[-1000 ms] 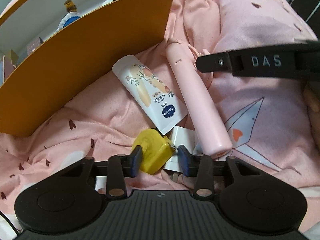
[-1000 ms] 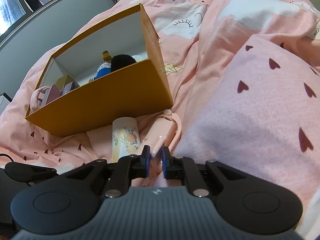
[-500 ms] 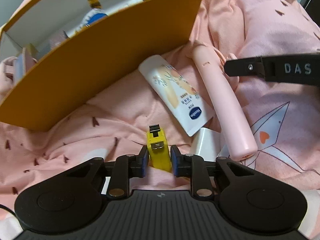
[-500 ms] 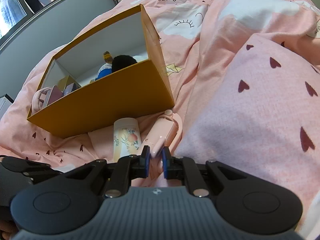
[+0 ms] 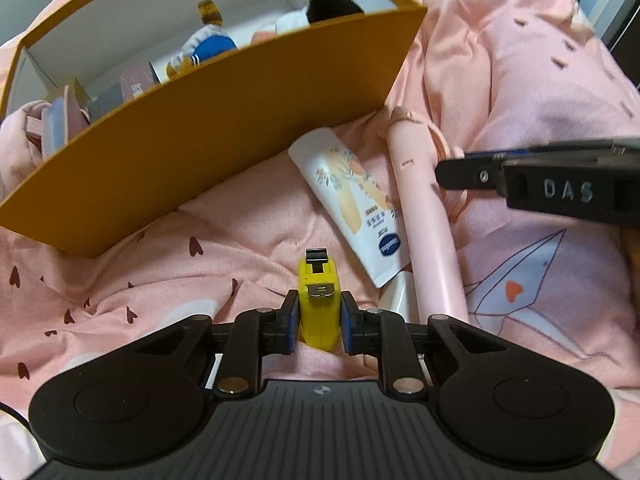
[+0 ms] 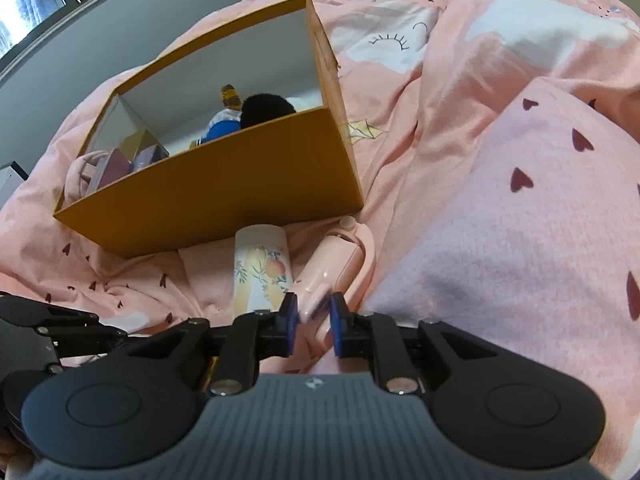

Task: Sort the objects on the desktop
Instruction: 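Grasp the yellow tape measure with the left tool while the right tool grips the pink selfie stick, then lift the tape measure and selfie stick and carry both over the orange box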

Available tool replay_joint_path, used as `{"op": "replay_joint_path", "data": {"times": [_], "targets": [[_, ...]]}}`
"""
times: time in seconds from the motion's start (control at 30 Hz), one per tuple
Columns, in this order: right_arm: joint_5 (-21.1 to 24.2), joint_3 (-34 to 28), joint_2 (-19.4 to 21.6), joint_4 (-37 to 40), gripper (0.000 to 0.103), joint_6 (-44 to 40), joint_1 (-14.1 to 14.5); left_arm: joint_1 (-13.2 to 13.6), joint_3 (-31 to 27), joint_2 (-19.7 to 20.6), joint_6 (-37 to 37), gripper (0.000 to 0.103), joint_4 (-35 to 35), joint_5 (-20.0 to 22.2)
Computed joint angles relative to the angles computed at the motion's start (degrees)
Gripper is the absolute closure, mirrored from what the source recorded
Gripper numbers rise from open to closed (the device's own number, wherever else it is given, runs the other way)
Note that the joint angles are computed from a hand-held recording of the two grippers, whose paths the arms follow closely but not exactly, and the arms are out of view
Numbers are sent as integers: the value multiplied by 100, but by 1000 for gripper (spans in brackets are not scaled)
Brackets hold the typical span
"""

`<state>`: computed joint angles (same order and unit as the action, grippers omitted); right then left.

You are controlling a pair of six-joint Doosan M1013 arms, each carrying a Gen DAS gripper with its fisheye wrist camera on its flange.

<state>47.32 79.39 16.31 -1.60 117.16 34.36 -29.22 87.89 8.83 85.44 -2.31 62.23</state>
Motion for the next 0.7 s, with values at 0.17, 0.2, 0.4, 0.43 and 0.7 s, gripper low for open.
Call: {"op": "replay_joint_path", "data": {"times": [0.17, 0.2, 0.4, 0.43, 0.7], "targets": [[-141, 60, -91, 2, 87, 23, 12, 149, -86, -86, 63, 80, -373, -37], [-187, 77, -119, 35, 88, 11, 11, 185, -101, -98, 63, 80, -446, -66], [-543, 155, -283, 54, 91, -134, 38, 325, -285, -124, 41, 81, -804, -201], [-600, 163, -308, 36, 91, -158, 48, 338, -318, -134, 50, 81, -842, -199], [-992, 150, -449, 382, 94, -815, 72, 451, -551, -184, 103, 80, -951, -252]]}}
